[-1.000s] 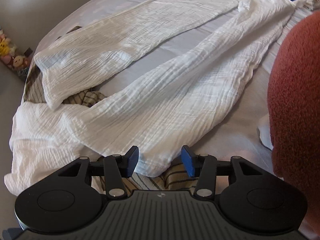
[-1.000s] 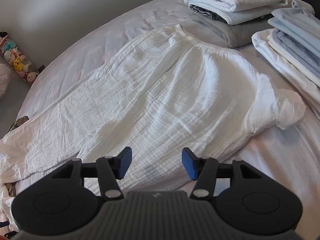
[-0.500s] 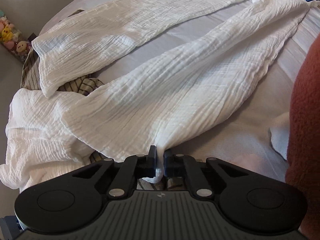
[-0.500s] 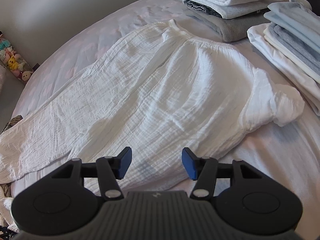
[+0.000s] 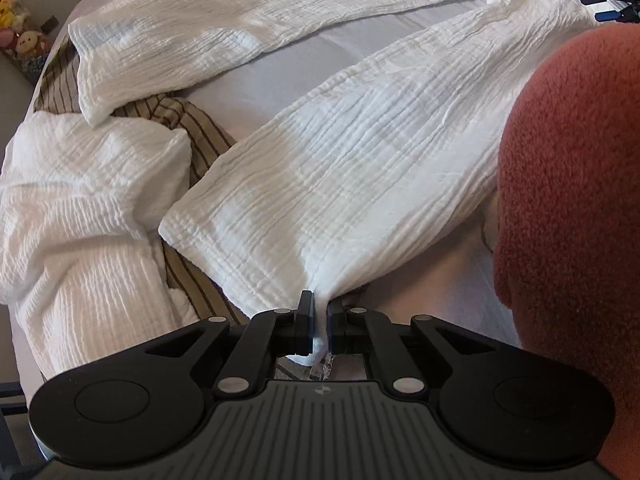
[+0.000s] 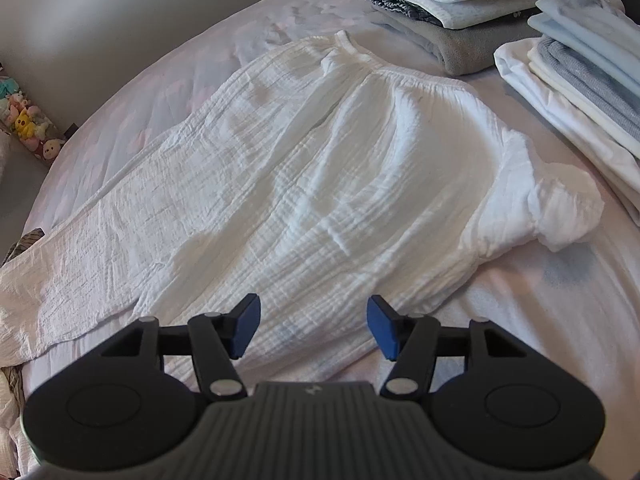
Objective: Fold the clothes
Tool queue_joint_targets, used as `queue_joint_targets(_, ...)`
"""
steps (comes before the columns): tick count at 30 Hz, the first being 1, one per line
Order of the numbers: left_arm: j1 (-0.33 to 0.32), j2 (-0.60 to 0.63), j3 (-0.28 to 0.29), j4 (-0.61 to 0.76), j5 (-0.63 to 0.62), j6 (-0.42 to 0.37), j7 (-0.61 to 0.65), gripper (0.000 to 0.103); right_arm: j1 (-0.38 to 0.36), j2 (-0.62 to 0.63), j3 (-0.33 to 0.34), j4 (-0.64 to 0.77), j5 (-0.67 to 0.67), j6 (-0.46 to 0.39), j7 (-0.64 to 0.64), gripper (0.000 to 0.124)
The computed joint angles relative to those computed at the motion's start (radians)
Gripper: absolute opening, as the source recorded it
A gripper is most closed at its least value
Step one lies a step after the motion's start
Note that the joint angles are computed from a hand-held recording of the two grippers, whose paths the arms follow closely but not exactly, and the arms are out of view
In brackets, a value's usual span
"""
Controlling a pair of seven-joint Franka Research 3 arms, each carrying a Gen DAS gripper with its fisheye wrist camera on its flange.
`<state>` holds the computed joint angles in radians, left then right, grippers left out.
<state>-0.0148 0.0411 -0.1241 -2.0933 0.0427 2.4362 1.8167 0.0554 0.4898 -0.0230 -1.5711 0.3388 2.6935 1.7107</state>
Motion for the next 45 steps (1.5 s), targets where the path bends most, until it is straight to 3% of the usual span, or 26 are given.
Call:
queue_joint_targets(5, 0.002, 0.006, 0.003, 0.005, 0.009, 0.002, -0.060, 0.004, -0.086, -0.017, 0.072, -0.010, 0.163, 0.016, -0.086, 0.062)
queue_joint_targets(7, 0.003, 0.012, 0.003, 0.016, 0.004, -0.003, -0.076, 0.004, -0.102, -0.018, 0.066, -0.001, 0.190, 0.002, -0.109, 0.062)
queue_joint_targets(11, 0.006, 0.020, 0.002, 0.028, 0.000, -0.001, -0.093, 0.004, -0.089, -0.024, -0.011, 0.003, 0.117, -0.014, -0.069, 0.062)
queue_joint_targets(16, 0.004, 0.028, -0.001, 0.040, 0.019, -0.014, -0.118, 0.004, -0.126, -0.036, -0.048, -0.013, 0.084, -0.019, -0.037, 0.062)
queue_joint_targets(23, -0.005, 0.049, -0.003, 0.080, 0.075, -0.060, -0.172, 0.004, -0.179, -0.004, -0.042, 0.007, 0.125, -0.019, 0.006, 0.062)
queue_joint_targets(34, -0.023, 0.071, -0.008, 0.142, 0.151, -0.143, -0.285, 0.004, -0.231, 0.198, -0.011, 0.249, 0.125, -0.086, 0.075, 0.061)
queue_joint_targets(35, -0.025, 0.073, -0.008, 0.146, 0.157, -0.150, -0.299, 0.004, -0.238, 0.211, 0.001, 0.264, 0.136, -0.094, 0.072, 0.058)
queue_joint_targets(39, -0.031, 0.077, -0.008, 0.163, 0.182, -0.176, -0.352, 0.004, -0.241, 0.212, 0.023, 0.251, 0.158, -0.088, 0.046, 0.010)
queue_joint_targets(45, -0.031, 0.049, -0.011, 0.169, 0.185, -0.176, -0.355, 0.004, -0.211, 0.088, -0.025, 0.085, 0.141, 0.056, 0.051, 0.005)
